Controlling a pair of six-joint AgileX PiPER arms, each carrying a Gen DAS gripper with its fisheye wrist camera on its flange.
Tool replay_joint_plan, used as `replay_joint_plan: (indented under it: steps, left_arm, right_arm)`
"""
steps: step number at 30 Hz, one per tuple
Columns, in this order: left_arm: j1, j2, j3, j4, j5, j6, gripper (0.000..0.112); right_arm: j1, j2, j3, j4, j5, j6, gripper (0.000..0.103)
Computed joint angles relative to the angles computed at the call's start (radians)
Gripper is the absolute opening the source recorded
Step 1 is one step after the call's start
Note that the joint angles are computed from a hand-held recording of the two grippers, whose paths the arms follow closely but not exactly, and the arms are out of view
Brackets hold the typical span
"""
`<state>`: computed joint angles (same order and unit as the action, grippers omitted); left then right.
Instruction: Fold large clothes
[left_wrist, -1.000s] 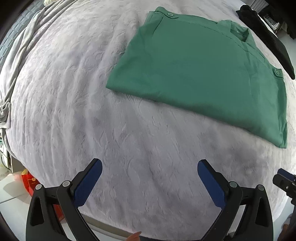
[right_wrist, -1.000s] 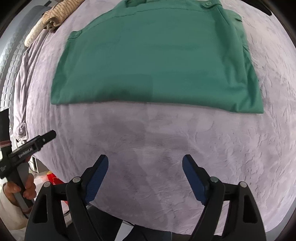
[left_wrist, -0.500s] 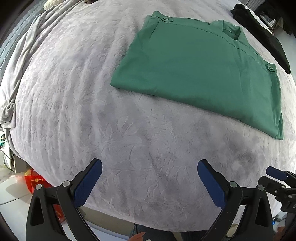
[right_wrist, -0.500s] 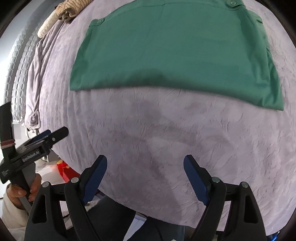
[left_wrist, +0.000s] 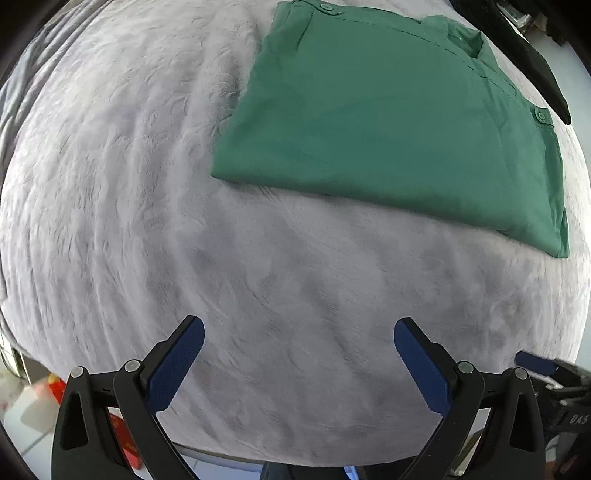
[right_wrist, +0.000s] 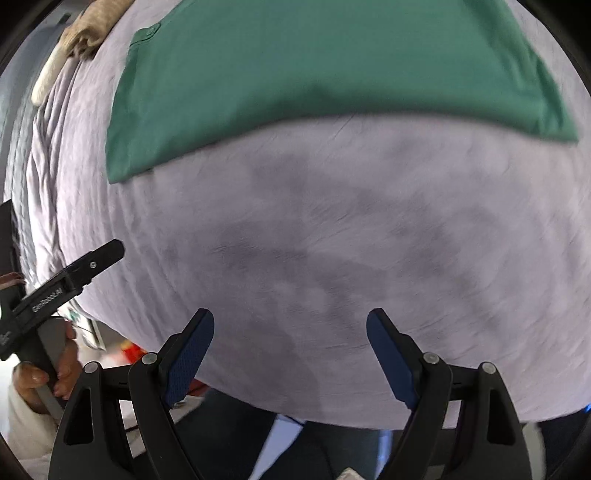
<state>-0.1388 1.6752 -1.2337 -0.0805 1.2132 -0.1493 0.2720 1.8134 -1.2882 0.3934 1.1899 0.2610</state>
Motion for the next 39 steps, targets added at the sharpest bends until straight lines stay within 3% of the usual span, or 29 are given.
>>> replay_joint_plan:
  steps: [10, 17, 32, 39]
  left_arm:
    - [0.163, 0.055, -0.058, -0.013, -0.016, 0.142, 0.103]
    - [0.244, 0.104, -0.095, -0.061, -0.017, 0.203, 0.103]
    - [0.334, 0.189, -0.169, -0.088, -0.018, 0.262, 0.103]
    - [0.393, 0.283, -0.276, -0.173, -0.006, 0.311, 0.103]
  right_arm:
    - [0.151, 0.137, -0.181, -0.035, -0.017, 0.135, 0.087]
    - [0.141, 0.219, -0.284, 0.059, -0.065, 0.138, 0.087]
    - [0.137, 0.318, -0.349, 0.2, -0.14, 0.144, 0.087]
    - [0.082, 0.341, -0.317, 0.341, -0.258, 0.08, 0.087]
